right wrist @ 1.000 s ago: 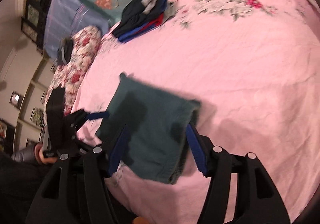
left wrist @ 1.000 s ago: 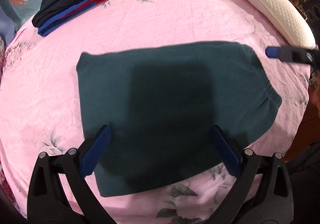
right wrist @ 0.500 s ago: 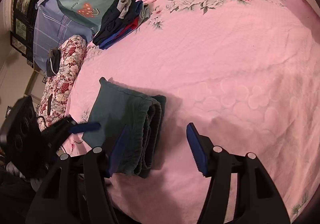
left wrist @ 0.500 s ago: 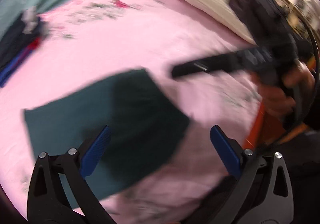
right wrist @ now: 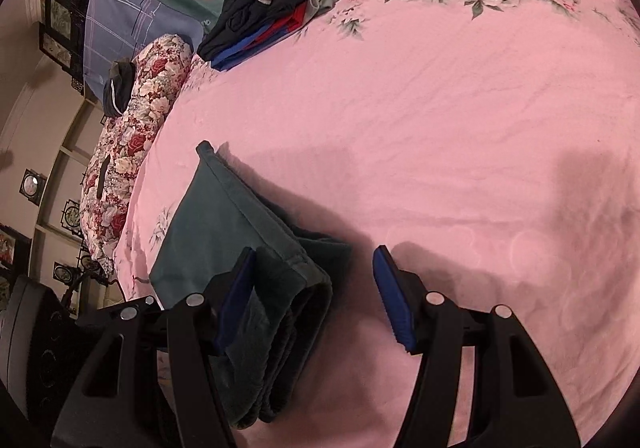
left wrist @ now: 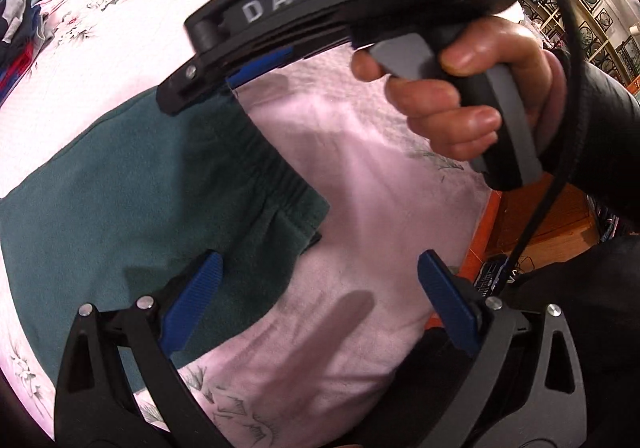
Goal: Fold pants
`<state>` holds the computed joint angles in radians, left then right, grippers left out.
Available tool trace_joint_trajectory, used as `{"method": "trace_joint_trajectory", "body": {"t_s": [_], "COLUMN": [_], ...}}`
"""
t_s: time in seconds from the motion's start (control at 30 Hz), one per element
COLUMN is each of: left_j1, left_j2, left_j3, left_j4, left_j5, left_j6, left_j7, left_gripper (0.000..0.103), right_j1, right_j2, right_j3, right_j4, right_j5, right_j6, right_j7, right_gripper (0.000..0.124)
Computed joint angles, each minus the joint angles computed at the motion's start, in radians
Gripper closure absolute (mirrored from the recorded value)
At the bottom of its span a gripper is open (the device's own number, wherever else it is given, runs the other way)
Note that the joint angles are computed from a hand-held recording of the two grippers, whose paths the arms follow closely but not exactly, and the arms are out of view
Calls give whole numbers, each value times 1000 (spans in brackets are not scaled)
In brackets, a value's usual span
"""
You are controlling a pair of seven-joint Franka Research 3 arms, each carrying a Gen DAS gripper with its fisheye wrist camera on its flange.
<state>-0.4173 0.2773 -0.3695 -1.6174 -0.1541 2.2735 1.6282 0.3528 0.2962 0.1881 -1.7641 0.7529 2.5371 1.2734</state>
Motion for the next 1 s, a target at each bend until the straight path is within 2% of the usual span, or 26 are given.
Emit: {"method": "trace_joint_trajectory", "body": {"t_s": [0.1, 0.3, 0.37, 0.47, 0.6, 0.7, 0.77, 0.87, 1.0], "left_j1": [3, 6, 9, 20, 37, 58, 72, 40, 50], "left_j2": [-3, 0, 4, -40, -51, -2, 49, 46, 41], "left_j3": [-1, -2, 0, 6, 21, -1, -21, -7, -15], "left_j4": [-5, -9, 4, -32, -38, -3, 44, 23, 14], "left_j5": [-8, -13, -15, -27, -53, -118, -160, -80, -96], "left_j6": [3, 21, 15, 98, 178, 146, 67, 107, 112], "left_j7": [0, -1, 2, -17, -73, -49, 3, 10, 17], "left_gripper": [4, 4, 5, 8, 8, 8, 8, 7, 7], "right_j1": [-7, -3, -3, -5, 16, 12, 3, -1, -23], "right_j2": [21, 34, 31, 21, 3, -2, 8, 24, 27], "right_j3": [6, 8, 9, 12, 5, 9, 9, 4, 10], "right_j4": [23, 32, 24, 13, 1, 5, 18, 40, 37], "right_j5": [14, 30, 37, 49, -3, -4, 7, -5, 39], "right_j6": [-25, -29, -17, -7, 22, 11, -17, -57, -89], "right_j7": [-14, -5, -1, -13, -15, -32, -40, -39, -60], "right_gripper": [63, 78, 87, 92, 92, 92, 89, 84, 81]}}
